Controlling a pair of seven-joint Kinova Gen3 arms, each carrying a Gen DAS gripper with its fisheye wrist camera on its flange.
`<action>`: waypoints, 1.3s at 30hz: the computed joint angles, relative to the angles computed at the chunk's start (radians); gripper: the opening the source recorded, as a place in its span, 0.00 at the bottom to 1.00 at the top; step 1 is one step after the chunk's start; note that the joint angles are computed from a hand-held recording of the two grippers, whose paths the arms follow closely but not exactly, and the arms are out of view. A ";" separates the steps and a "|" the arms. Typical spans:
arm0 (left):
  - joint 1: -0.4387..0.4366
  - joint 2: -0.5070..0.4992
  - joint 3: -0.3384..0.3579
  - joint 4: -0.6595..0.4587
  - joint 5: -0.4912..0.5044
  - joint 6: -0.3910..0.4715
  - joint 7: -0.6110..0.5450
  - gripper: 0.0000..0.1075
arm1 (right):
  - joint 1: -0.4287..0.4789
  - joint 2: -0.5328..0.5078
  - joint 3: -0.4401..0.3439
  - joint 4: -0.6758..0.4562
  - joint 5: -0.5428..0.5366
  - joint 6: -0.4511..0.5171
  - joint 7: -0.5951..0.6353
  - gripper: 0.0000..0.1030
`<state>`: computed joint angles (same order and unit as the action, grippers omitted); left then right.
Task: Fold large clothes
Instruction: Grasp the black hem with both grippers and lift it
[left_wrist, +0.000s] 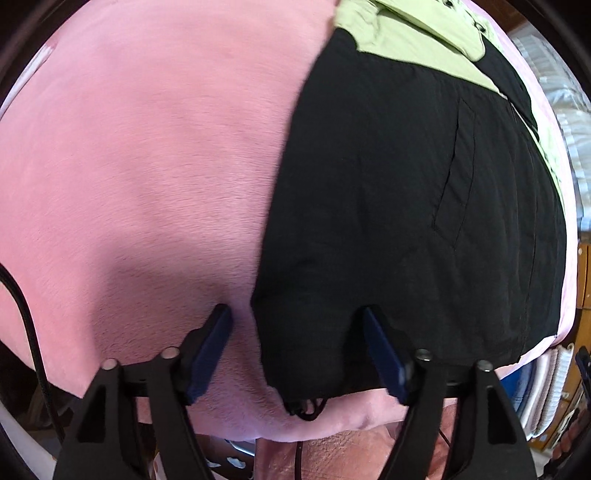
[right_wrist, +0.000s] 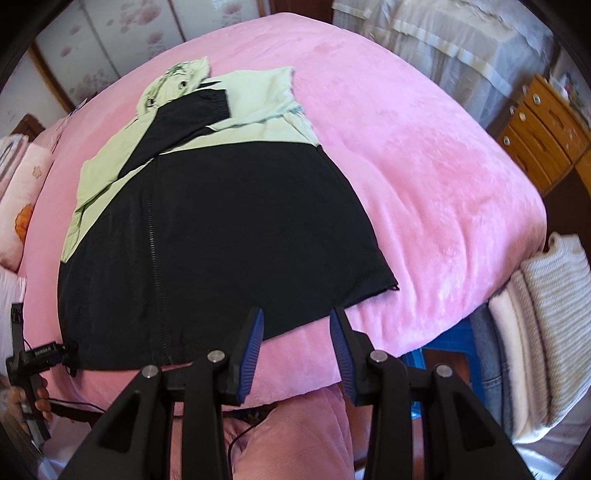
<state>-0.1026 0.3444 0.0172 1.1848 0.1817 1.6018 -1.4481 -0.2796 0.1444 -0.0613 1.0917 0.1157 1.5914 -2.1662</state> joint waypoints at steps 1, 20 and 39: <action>0.007 0.003 0.003 -0.004 -0.007 0.002 -0.002 0.74 | 0.017 -0.005 0.008 0.020 -0.021 -0.017 0.003 0.36; -0.103 -0.018 -0.008 -0.007 0.094 0.050 -0.155 0.83 | 0.270 0.155 0.058 0.131 -0.202 -0.185 0.436 0.57; -0.151 -0.083 -0.044 0.054 0.037 0.046 -0.310 0.09 | 0.296 0.230 0.039 0.018 -0.326 -0.033 0.574 0.23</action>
<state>-0.2538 0.2614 -0.0265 1.2387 0.2190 1.6481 -1.7582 0.0168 0.3743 -0.0224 1.1096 -0.2100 1.5586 -1.5924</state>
